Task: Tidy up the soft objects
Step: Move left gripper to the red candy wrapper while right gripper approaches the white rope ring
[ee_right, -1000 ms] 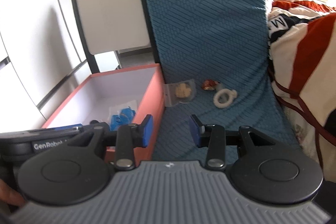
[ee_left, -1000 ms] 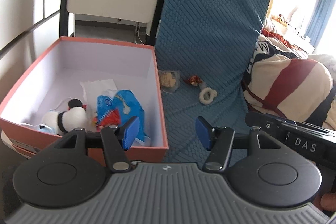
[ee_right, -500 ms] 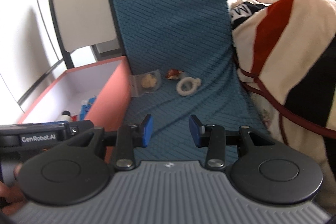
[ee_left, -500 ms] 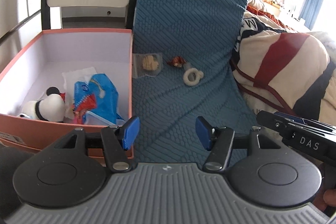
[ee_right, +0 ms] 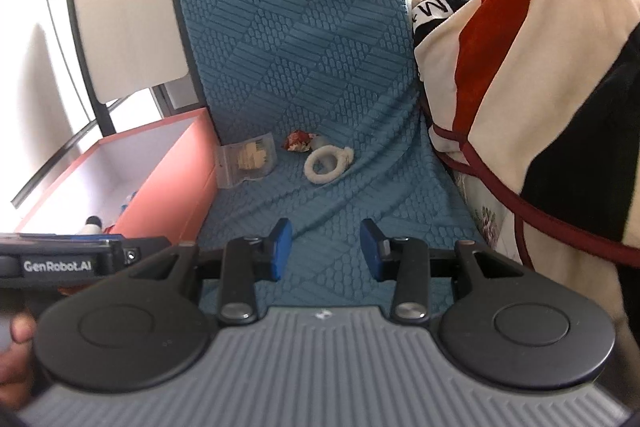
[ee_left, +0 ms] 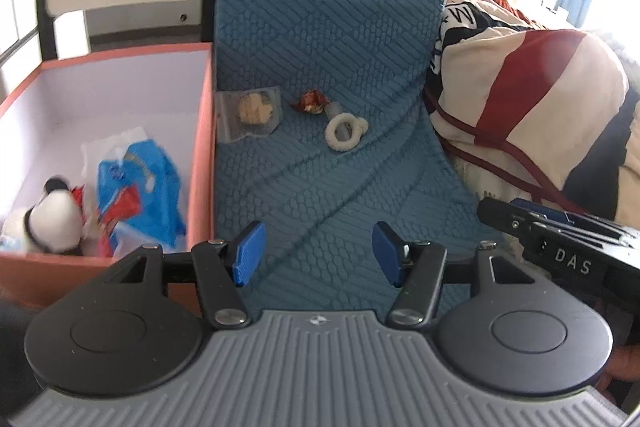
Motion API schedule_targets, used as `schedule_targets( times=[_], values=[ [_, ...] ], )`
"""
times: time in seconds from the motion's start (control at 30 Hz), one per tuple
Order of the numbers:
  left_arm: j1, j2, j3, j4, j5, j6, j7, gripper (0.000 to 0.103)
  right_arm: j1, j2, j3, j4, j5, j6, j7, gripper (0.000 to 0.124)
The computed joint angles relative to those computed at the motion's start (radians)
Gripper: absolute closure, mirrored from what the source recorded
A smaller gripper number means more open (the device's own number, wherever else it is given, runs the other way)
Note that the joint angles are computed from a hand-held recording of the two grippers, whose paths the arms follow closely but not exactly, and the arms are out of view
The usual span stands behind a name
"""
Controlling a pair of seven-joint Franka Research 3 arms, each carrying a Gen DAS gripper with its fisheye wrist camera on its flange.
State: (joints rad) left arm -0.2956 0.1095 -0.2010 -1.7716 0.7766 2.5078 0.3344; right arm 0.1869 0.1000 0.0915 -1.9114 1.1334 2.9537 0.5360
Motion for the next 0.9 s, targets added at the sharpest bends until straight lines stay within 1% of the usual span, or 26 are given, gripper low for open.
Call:
schedule_targets(
  times=[0.07,0.17,0.3,0.4,0.5,0.63,0.7,0.83,0.9],
  values=[
    [0.002,0.039,0.005,0.036,0.011,0.008,0.026,0.038,-0.005,0.032,0.0,0.035,0.006,-0.007,0.003,0.083],
    [-0.001,0.099,0.025,0.089,0.036,0.039,0.052,0.038,-0.024,0.086,0.017,0.098,0.046,-0.016,-0.033,0.083],
    [-0.007,0.178,0.056,0.171,0.04,0.067,0.097,0.038,-0.042,0.165,0.037,0.184,0.026,-0.021,-0.027,0.083],
    [-0.003,0.238,0.075,0.242,0.011,0.096,0.138,0.038,-0.067,0.218,0.059,0.244,0.009,-0.047,-0.023,0.083],
    [-0.004,0.304,0.092,0.327,-0.03,0.101,0.199,0.038,-0.079,0.274,0.072,0.302,-0.028,-0.04,-0.01,0.083],
    [0.008,0.399,0.091,0.458,-0.138,0.081,0.307,0.038,-0.107,0.347,0.096,0.382,-0.07,-0.06,0.037,0.083],
    [0.012,0.451,0.094,0.53,-0.191,0.071,0.351,0.038,-0.105,0.384,0.096,0.423,-0.113,-0.06,0.081,0.083],
    [0.005,0.567,0.107,0.709,-0.276,0.011,0.431,0.038,-0.096,0.464,0.098,0.524,-0.209,-0.06,0.181,0.083],
    [-0.007,0.634,0.124,0.812,-0.304,-0.038,0.449,0.038,-0.077,0.511,0.078,0.583,-0.284,-0.072,0.261,0.083]
  ],
)
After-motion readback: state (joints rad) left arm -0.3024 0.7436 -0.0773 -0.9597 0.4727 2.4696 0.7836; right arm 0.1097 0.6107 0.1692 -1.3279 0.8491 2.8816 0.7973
